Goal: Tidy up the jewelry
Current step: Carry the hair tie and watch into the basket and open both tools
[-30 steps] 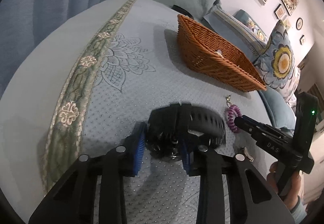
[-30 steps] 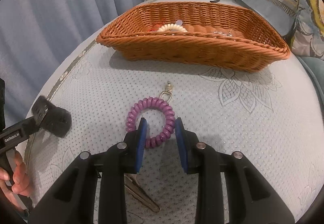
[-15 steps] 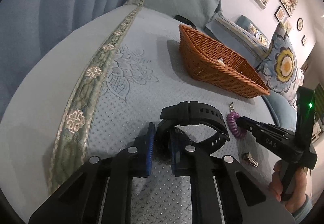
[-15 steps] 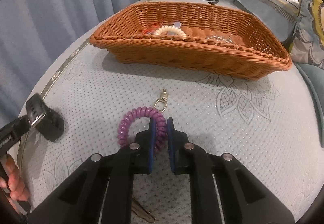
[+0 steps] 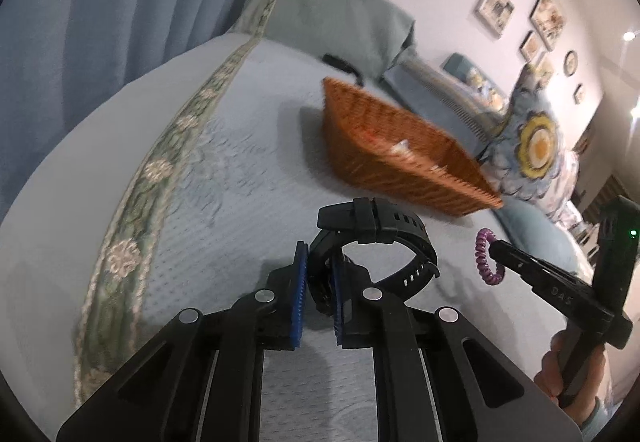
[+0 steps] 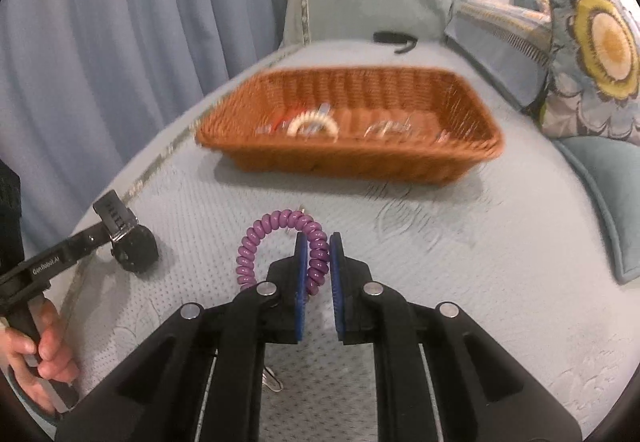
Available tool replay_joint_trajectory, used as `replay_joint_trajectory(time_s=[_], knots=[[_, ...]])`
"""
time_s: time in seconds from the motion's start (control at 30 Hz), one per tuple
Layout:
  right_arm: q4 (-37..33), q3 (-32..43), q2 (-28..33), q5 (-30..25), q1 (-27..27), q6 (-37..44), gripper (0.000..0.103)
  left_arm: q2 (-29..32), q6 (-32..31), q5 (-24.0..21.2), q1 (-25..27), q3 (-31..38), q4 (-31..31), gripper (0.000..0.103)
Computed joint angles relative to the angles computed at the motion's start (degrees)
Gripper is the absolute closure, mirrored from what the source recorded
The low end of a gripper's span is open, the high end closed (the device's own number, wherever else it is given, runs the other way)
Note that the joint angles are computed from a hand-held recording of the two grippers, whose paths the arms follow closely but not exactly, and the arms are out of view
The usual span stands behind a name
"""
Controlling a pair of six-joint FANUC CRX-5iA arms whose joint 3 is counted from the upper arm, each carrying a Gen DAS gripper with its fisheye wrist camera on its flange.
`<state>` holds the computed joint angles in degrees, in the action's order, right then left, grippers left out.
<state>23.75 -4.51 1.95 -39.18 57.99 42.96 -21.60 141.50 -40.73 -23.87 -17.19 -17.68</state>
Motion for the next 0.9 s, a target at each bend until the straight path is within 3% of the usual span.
replay_joint_trajectory(time_s=[0.17,0.4,0.6,0.9], knots=[[2.48,-1.49,-2.28,3.03,-1.68,-2.04,0.094,0.78,3.57,0.16,-2.72,3.20,-4.72,0.094],[4.65,4.34,1.03,4.08,-5.37,0.10,0.094,6.26,0.24,-0.50,-2.51,12.01,-5.58,0.094],[4.98,13.41,7.93,1.47,-8.42,3.18,0.094,14.08,-4.90,1.33,-0.44,19.48,-2.73,0.094],[-5.03,28.93,19.27,-7.89,-11.68,13.18,0.094,23.42,-11.74,1.45,2.77,25.47,3.91,0.094]])
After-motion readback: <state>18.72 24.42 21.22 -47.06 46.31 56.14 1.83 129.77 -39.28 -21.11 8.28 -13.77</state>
